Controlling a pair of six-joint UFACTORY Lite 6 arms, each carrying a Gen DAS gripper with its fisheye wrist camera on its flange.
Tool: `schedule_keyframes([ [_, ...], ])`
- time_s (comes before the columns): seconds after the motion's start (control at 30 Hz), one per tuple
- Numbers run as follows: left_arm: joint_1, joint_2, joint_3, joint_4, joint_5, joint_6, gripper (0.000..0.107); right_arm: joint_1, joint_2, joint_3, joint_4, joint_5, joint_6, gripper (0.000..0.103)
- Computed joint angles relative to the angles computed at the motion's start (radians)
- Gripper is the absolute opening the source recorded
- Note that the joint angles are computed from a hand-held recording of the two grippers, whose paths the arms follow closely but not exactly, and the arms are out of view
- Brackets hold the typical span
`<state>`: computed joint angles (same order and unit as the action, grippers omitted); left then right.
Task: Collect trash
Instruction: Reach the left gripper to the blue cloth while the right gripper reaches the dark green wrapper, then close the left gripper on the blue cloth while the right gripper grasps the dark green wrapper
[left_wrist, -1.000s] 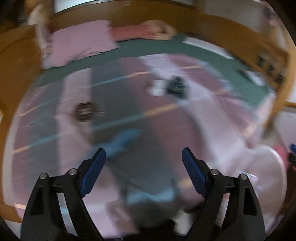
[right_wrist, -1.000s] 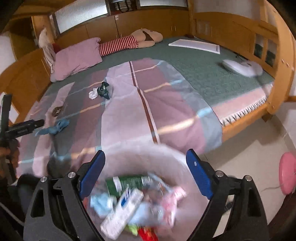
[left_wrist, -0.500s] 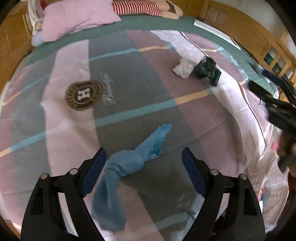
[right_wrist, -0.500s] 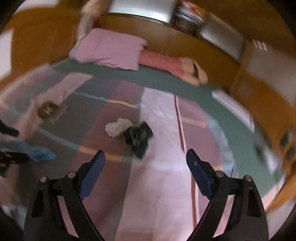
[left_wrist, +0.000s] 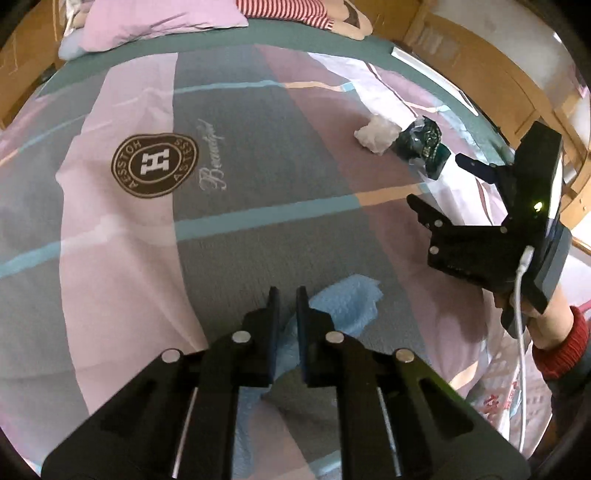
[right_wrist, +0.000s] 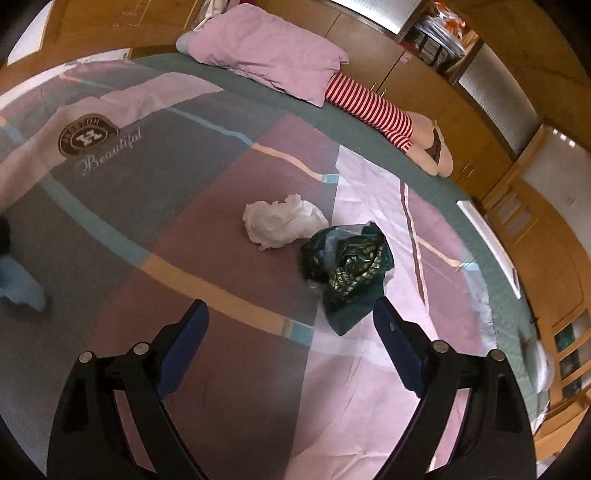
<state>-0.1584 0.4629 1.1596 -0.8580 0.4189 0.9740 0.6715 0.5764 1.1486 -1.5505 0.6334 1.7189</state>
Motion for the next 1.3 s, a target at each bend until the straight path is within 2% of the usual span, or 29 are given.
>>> schedule_keyframes([
  [0.1,0.011,-0.048,-0.035,-0.066,0.014,0.068,0.013,-0.019,-0.048,-0.004,0.024,-0.035,0.019,0.089],
  [0.17,0.032,-0.102,-0.067,-0.116,0.026,0.119,0.036,-0.042,-0.112,-0.010,0.090,-0.078,-0.018,0.089],
  [0.2,0.038,-0.126,-0.082,-0.129,0.022,0.131,0.054,-0.047,-0.129,-0.005,0.123,-0.086,-0.039,0.089],
  [0.23,0.044,-0.154,-0.098,-0.140,0.016,0.141,0.060,-0.057,-0.151,0.002,0.164,-0.099,-0.072,0.089],
  [0.4,0.066,-0.240,-0.134,-0.102,0.028,0.087,0.069,-0.109,-0.272,0.086,0.438,-0.155,-0.285,0.089],
  [0.5,0.045,-0.229,-0.117,-0.059,0.038,0.015,0.070,-0.119,-0.255,0.155,0.432,-0.087,-0.293,0.098],
  [0.57,0.016,-0.205,-0.098,-0.020,0.026,-0.023,0.070,-0.147,-0.197,0.194,0.467,-0.084,-0.362,0.098],
  [0.67,-0.039,-0.175,-0.099,0.090,-0.037,-0.114,0.070,-0.175,-0.093,0.183,0.386,-0.085,-0.313,0.098],
  [0.8,-0.062,-0.150,-0.122,0.121,-0.088,-0.083,0.070,-0.228,-0.053,0.111,0.239,-0.189,-0.133,0.098],
  [0.87,-0.062,-0.115,-0.107,0.157,-0.107,-0.106,0.070,-0.236,-0.016,0.124,0.196,-0.204,-0.097,0.093],
  [0.93,-0.047,-0.082,-0.080,0.105,-0.087,-0.062,0.070,-0.237,0.032,0.162,0.199,-0.214,-0.126,0.076],
  [1.0,-0.031,-0.063,-0.065,0.045,-0.064,-0.004,0.070,-0.234,0.072,0.201,0.243,-0.214,-0.185,0.052],
  [1.03,-0.029,-0.062,-0.064,0.030,-0.060,0.016,0.070,-0.227,0.079,0.207,0.244,-0.198,-0.185,0.046],
  [1.13,-0.024,-0.065,-0.072,-0.029,-0.059,0.081,0.070,-0.225,0.013,0.136,0.218,-0.251,-0.124,0.037],
  [1.23,-0.024,-0.054,-0.071,-0.070,-0.055,0.116,0.070,-0.198,-0.138,-0.014,0.169,-0.293,-0.008,0.037],
  [1.3,-0.042,-0.053,-0.081,-0.064,-0.087,0.113,0.070,-0.154,-0.278,-0.142,0.120,-0.302,0.081,0.037],
])
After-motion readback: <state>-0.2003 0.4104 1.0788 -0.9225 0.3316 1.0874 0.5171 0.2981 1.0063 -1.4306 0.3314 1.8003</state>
